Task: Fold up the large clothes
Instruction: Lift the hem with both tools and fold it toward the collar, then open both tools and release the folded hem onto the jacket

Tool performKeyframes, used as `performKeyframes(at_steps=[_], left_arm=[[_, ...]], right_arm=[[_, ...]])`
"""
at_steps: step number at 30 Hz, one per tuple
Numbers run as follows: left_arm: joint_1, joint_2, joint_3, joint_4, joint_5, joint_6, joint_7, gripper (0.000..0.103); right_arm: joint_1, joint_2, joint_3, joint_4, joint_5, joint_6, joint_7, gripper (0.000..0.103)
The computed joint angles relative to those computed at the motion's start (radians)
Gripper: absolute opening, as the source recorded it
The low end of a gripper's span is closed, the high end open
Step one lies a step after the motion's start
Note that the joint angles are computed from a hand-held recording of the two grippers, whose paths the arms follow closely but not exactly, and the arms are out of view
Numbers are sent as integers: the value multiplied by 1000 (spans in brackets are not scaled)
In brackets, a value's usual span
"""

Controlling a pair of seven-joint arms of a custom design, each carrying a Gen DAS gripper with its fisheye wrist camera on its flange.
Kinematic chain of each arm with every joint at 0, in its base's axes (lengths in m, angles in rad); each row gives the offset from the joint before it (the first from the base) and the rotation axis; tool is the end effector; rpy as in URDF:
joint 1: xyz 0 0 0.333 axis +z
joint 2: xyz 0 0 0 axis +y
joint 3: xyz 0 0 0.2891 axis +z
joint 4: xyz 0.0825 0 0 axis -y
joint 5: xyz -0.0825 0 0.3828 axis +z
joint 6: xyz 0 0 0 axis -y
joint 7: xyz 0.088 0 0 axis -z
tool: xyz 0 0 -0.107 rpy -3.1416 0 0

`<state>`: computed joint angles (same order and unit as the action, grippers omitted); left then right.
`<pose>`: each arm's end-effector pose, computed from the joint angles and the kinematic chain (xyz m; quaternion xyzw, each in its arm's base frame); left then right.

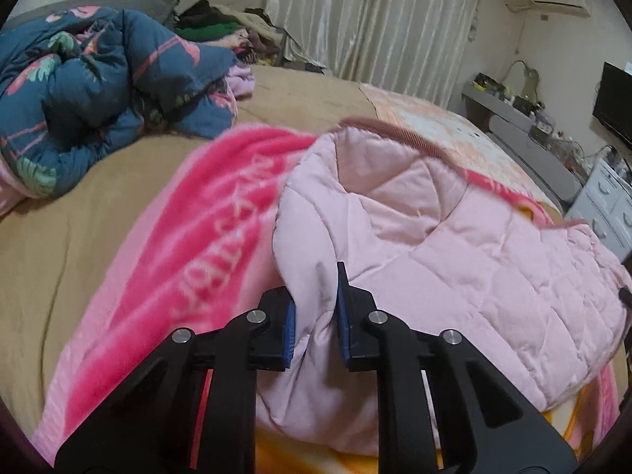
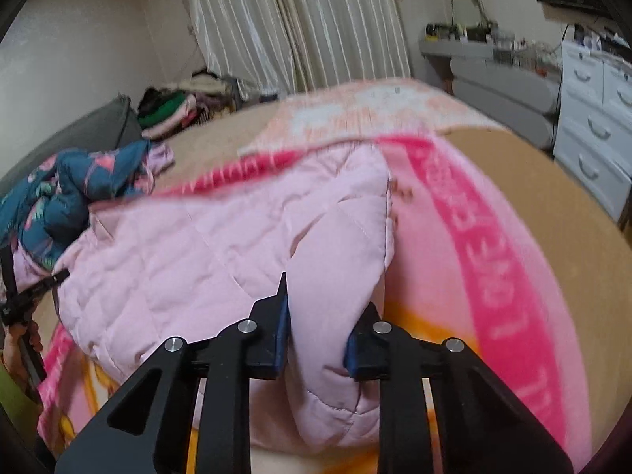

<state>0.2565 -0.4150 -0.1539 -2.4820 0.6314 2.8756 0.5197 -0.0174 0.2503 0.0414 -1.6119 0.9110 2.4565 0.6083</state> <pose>0.4704 0.0106 0.4968 -0.7995 0.4242 -0.2776 0.3221 0.6745 0.0130 0.5223 -0.7494 0.4824 -0.1339 0.4333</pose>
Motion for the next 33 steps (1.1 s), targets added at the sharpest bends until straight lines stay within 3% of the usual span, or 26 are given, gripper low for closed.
performKeyframes(at_steps=[3, 10, 20, 23, 24, 25, 29, 31, 33], left_arm=[[14, 79, -14, 84, 18, -56, -18, 9], [-32, 220, 31, 176, 42, -127, -58, 11], [-73, 245, 62, 195, 71, -155, -89, 15], [-84, 225, 59, 194, 68, -187, -81, 17], [-86, 215, 58, 190, 67, -195, -78, 17], [-88, 206, 58, 187, 62, -204, -75, 21], [-93, 152, 53, 156, 44, -213, -65, 41], [-94, 128, 42, 149, 49, -227, -64, 50], [-103, 99, 40, 137, 31, -228, -52, 54]], right_arm=[[32, 86, -5, 104, -89, 30, 108, 20], [67, 282, -14, 297, -344, 14, 382, 20], [51, 324, 10, 317, -436, -5, 468, 25], [60, 310, -3, 301, -471, -5, 496, 33], [69, 302, -18, 292, -491, -5, 528, 46], [68, 298, -23, 287, -499, -6, 549, 58], [26, 248, 0, 226, -449, -3, 531, 73], [14, 203, 9, 171, -421, 19, 497, 86], [-5, 162, 23, 129, -370, 10, 447, 93]])
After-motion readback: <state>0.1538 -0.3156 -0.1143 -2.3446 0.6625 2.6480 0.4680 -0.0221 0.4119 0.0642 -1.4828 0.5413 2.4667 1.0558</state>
